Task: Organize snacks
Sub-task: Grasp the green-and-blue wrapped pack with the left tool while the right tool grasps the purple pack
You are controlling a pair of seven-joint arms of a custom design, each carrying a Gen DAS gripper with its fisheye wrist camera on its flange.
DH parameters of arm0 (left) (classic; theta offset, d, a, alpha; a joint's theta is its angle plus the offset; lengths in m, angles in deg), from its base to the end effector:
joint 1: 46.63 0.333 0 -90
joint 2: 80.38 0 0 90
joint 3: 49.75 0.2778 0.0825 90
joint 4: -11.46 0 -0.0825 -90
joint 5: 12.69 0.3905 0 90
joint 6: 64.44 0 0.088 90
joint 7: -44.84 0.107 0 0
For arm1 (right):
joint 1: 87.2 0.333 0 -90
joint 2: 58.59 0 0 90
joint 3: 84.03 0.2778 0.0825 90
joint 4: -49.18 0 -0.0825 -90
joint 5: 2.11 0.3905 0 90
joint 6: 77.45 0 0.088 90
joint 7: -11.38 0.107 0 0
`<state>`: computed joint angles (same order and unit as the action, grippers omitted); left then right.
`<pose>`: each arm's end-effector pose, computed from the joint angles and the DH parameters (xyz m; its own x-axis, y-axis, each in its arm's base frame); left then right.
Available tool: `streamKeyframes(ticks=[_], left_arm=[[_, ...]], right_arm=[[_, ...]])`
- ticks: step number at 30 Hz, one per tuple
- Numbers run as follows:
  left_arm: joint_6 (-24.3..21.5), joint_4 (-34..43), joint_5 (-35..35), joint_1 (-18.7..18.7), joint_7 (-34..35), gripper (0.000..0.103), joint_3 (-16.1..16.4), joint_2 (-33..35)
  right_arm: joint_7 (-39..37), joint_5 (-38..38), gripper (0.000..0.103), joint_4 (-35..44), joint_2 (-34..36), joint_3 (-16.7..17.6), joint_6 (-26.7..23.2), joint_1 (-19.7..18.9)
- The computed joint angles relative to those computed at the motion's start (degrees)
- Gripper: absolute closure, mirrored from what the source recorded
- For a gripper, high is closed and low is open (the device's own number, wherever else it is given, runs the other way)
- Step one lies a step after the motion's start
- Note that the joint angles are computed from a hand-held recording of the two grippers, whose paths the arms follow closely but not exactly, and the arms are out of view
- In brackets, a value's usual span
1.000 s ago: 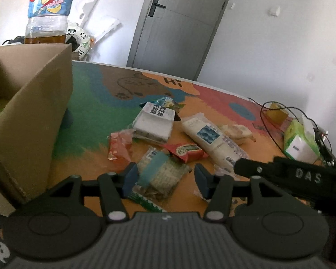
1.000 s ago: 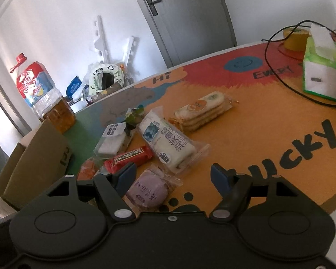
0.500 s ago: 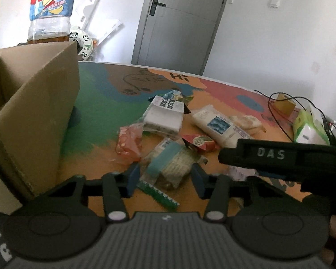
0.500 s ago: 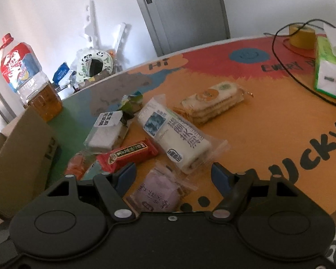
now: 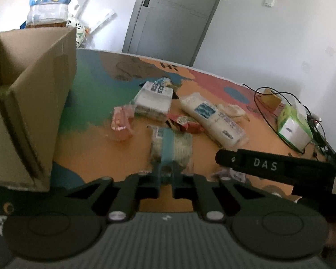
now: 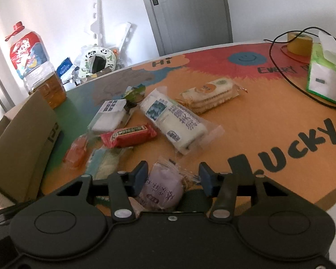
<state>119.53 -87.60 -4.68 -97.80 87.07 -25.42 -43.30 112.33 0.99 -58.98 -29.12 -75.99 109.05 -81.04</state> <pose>0.5975 -0.3705 0.3018 -0.1073 -0.9508 0.2907 -0.6696 -0.1470 -0.7280 0.6542 0.1499 0.2997 0.0588 -0.9676 -0.2457 -0.6840 0.1402 -0.7159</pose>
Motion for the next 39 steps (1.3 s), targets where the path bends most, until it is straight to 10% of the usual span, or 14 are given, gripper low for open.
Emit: streamKeyframes(ticks=[6, 12, 24, 31, 39], left_arm=[[1.3, -2.8, -1.3, -7.8, -1.5, 0.088, 8.0, -0.6], [0.1, 1.2, -3.0, -8.6, -1.8, 0.042, 9.5, 2.2], [-6.3, 11.9, 2.6, -3.7, -5.7, 0.042, 5.8, 8.5], [-8.8, 13.3, 9.3, -6.1, -10.1, 0.055, 9.2, 10.0], [-6.2, 10.4, 14.3, -2.6, -13.3, 0.056, 5.1, 6.7]], right_arm=[[-0.9, -0.8, 0.056, -4.3, -2.5, 1.8, 2.3, -2.4], [0.0, -1.4, 0.057, -5.9, -3.3, 0.4, 3.9, -2.5], [0.7, -5.0, 0.053, -5.4, -2.3, 0.9, 5.3, -4.7], [0.0, -1.0, 0.039, -5.4, -2.6, -9.1, 5.4, 5.6], [-1.0, 1.8, 0.024, -6.3, -3.3, -15.9, 3.1, 13.2]])
